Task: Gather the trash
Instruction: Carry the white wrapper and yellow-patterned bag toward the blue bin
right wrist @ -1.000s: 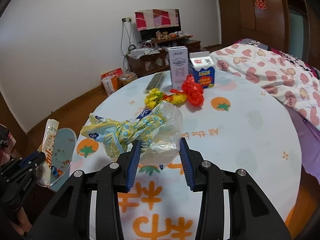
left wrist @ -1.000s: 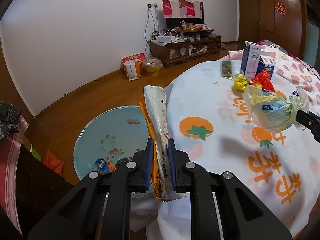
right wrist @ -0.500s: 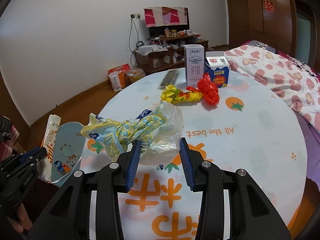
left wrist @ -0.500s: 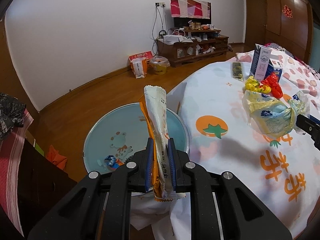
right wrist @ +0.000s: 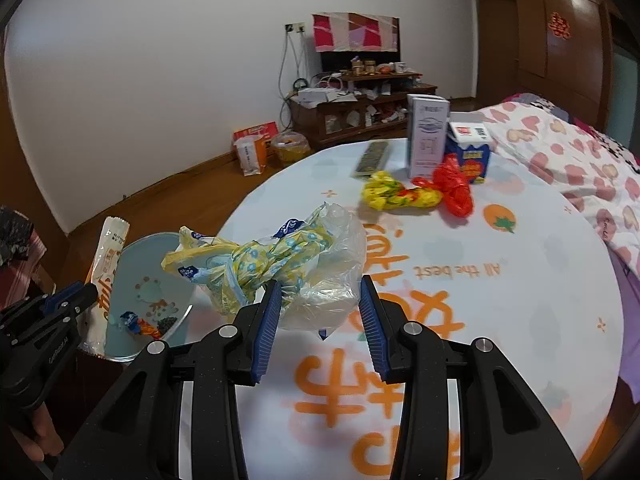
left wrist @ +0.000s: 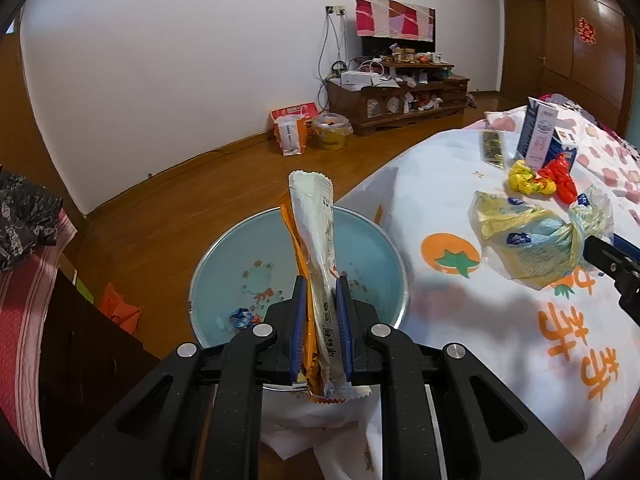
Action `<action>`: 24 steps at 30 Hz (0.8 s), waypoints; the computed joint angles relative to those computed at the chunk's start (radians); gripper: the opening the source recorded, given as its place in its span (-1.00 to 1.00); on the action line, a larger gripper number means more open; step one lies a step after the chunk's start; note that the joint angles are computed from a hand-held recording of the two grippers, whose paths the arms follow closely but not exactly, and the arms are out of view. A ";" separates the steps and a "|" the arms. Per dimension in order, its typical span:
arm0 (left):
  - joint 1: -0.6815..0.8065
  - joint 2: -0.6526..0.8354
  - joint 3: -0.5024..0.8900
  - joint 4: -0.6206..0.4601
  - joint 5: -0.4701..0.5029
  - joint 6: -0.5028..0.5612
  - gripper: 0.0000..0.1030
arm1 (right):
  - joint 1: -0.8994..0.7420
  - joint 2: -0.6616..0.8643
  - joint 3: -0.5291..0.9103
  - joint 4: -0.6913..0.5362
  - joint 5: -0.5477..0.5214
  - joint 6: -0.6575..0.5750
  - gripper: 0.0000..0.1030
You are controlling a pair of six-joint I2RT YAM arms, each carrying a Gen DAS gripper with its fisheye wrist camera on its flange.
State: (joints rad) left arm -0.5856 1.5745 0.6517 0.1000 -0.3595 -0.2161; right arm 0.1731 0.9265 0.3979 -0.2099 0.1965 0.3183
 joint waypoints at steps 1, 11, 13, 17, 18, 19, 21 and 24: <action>0.005 -0.001 -0.001 0.000 0.001 0.000 -0.71 | 0.014 0.017 0.004 0.010 0.006 0.004 -0.22; 0.115 0.000 -0.033 0.037 0.050 0.027 -0.71 | 0.188 0.179 0.067 0.087 0.100 0.049 -0.22; 0.141 0.006 -0.033 0.043 0.060 0.029 -0.71 | 0.210 0.207 0.082 0.097 0.108 0.054 -0.22; 0.183 0.018 -0.036 0.056 0.075 0.037 -0.71 | 0.243 0.280 0.119 0.125 0.118 0.054 -0.22; 0.196 0.022 -0.036 0.059 0.080 0.038 -0.71 | 0.245 0.298 0.127 0.134 0.116 0.050 -0.22; 0.209 0.027 -0.034 0.061 0.086 0.038 -0.71 | 0.255 0.319 0.137 0.141 0.122 0.049 -0.22; 0.231 0.035 -0.032 0.065 0.094 0.040 -0.71 | 0.272 0.357 0.154 0.157 0.127 0.047 -0.22; 0.245 0.053 -0.021 0.065 0.101 0.038 -0.71 | 0.290 0.418 0.183 0.183 0.132 0.041 -0.21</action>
